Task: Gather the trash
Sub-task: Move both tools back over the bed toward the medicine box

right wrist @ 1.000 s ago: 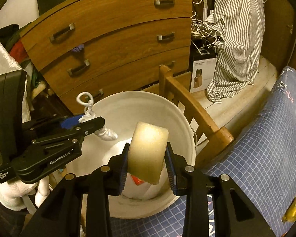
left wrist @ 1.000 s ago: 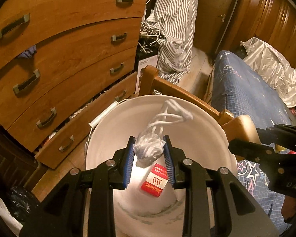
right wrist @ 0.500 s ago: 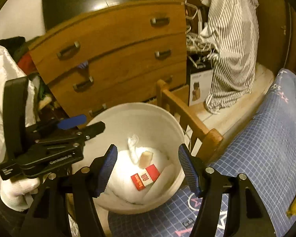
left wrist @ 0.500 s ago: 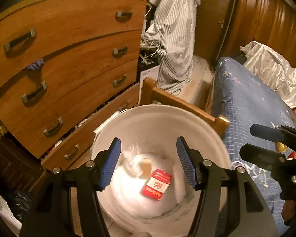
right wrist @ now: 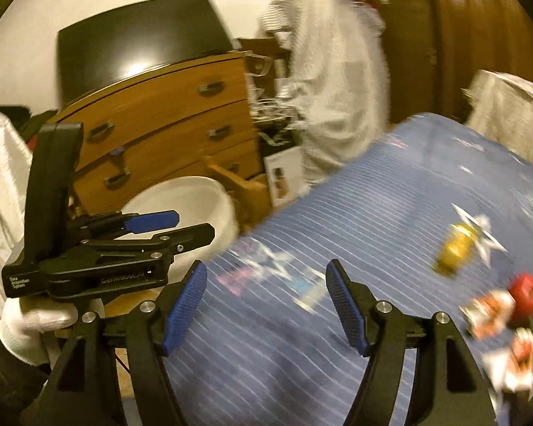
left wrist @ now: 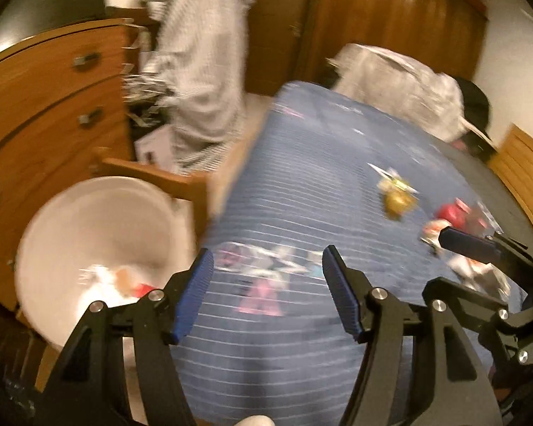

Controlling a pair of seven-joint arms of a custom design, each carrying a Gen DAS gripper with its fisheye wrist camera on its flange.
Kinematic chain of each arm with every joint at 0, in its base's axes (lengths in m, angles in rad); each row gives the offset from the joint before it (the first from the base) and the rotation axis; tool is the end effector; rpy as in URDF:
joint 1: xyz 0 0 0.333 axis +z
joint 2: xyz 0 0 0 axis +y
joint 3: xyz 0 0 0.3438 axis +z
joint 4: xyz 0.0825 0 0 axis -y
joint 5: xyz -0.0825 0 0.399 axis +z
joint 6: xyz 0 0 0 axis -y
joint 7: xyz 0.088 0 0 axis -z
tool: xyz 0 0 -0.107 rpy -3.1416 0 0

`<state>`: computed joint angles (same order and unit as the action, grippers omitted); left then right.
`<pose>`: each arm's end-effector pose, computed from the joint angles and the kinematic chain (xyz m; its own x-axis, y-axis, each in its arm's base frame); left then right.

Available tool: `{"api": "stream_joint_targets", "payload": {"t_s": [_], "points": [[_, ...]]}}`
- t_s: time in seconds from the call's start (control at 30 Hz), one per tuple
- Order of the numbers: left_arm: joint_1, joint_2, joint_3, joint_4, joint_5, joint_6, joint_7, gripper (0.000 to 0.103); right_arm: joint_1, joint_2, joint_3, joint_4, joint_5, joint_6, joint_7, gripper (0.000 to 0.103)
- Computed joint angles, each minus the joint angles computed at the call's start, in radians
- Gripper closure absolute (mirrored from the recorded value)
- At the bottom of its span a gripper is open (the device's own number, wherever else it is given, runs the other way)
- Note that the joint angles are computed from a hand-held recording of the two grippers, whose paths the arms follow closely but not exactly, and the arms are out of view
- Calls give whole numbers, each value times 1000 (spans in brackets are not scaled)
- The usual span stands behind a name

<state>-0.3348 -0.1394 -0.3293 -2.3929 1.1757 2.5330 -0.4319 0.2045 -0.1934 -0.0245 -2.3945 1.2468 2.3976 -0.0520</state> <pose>0.3910 -0.3214 0.4091 0.3261 -0.9309 0.1647 -0.5987 -0.3382 -0.7261 0.4869 0.0958 0.4342 0.8236 -0.5401 -0.1731 -0.4510 -0.4386 -0.7773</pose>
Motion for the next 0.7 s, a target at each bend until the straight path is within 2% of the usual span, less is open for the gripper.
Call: {"api": "stream_joint_targets", "payload": {"t_s": [0.17, 0.27, 0.37, 0.47, 0.53, 0.6, 0.63, 0.7], "points": [[-30, 176, 6, 141, 79, 99, -28, 42, -124, 25, -111, 0, -11, -71, -62, 33], [-66, 254, 20, 203, 95, 128, -43, 38, -232, 137, -170, 94, -16, -120, -44, 33], [-97, 303, 37, 244, 88, 144, -39, 38, -335, 336, -201, 278, 36, -56, 30, 33], [-126, 345, 53, 285, 75, 151, -39, 35, -409, 535, -209, 467, -8, -49, 208, 33], [-138, 370, 61, 310, 57, 167, -21, 34, -441, 626, -204, 547, -65, -71, 308, 33], [-154, 394, 63, 334, 28, 166, 22, 34, -469, 664, -183, 579, -115, -135, 369, 34], [-161, 403, 65, 344, 14, 166, 43, 34, -488, 653, -165, 567, -121, -168, 346, 34], [-175, 429, 69, 371, -16, 163, 89, 34, -539, 605, -123, 524, -152, -320, 285, 34]]}}
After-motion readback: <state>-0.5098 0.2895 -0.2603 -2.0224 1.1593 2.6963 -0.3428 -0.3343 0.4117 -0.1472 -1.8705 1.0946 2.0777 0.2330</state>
